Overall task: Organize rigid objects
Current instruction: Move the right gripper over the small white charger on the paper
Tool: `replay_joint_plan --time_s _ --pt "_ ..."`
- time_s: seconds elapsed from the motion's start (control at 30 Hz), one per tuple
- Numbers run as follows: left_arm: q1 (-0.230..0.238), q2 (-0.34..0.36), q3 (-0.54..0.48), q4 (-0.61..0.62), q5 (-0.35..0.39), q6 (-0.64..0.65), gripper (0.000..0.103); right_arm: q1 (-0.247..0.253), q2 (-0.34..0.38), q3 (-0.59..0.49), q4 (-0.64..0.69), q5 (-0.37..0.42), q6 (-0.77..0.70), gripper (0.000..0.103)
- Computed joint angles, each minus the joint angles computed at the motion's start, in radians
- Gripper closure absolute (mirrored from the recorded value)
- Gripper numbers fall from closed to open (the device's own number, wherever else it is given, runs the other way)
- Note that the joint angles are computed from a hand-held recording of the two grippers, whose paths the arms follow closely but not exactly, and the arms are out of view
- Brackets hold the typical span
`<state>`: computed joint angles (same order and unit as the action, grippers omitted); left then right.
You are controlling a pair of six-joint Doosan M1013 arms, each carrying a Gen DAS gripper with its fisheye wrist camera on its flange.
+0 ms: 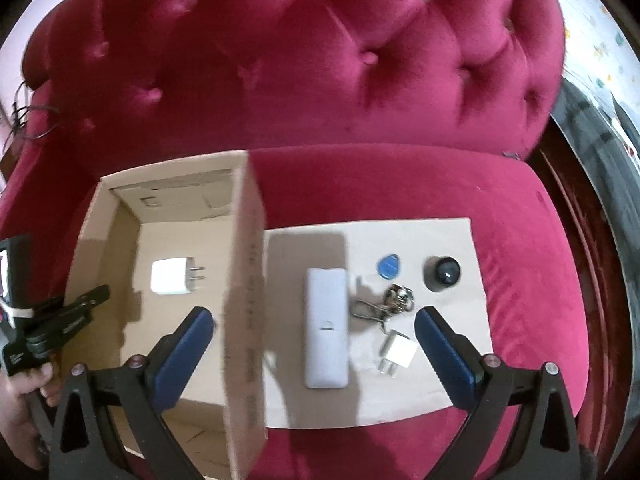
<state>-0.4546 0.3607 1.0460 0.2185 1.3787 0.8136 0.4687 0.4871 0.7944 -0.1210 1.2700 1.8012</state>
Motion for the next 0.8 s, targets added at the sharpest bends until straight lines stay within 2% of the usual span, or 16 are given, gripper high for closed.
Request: replay_joint_plan --time_s 0.4,0.8 --pt "0.0 -0.001 0.001 -0.002 -0.001 -0.004 0.086 -0.046 0.003 0.071 -0.068 0.024 0.066 0.0" --pt "-0.002 0.002 -0.001 0.004 0.002 -0.005 0.086 -0.069 0.01 0.147 -0.103 0.021 0.095 0.0"
